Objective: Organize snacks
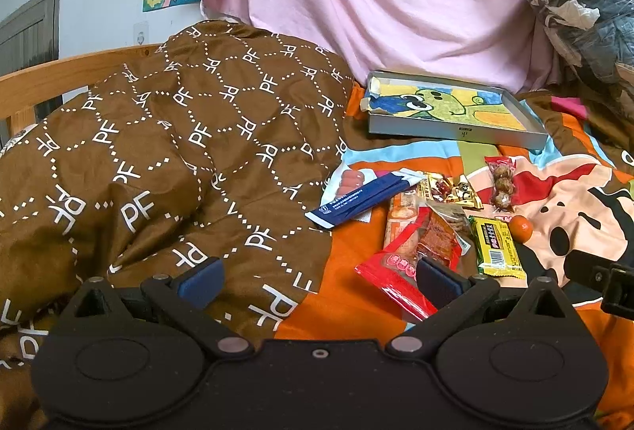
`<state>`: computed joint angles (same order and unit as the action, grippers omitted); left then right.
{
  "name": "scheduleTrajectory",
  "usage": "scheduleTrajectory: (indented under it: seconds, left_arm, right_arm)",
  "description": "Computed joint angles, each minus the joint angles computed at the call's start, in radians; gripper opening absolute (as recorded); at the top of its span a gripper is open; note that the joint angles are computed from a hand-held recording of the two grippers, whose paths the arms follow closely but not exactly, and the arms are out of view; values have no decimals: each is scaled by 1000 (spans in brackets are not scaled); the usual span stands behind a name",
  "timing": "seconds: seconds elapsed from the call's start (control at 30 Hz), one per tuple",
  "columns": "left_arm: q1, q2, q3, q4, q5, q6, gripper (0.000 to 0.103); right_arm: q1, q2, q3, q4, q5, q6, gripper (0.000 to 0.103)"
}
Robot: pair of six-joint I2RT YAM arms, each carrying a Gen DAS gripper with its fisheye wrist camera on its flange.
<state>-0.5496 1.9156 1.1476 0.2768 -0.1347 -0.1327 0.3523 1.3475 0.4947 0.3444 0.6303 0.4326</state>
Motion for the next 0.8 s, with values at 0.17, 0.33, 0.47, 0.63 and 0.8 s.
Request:
scheduleTrajectory:
  seconds: [0.17, 0.33, 0.47, 0.63, 0.8]
  left_arm:
    - [0, -1, 0, -1, 0, 0, 102]
    - [0, 0, 0, -1, -1, -1, 102]
    - [0, 0, 0, -1, -1, 1, 102]
    - [0, 0, -1, 0, 0, 1, 102]
    - [0, 0, 1, -2, -1, 0, 102]
  right_arm:
    - [1, 0, 2, -3, 0, 0, 103]
    - [1, 7, -2, 7, -1, 1, 103]
    - [0, 6, 1, 2, -2, 3, 103]
    - [1, 14, 1, 7, -1, 5, 103]
    - [0, 9, 4, -2, -3, 7, 103]
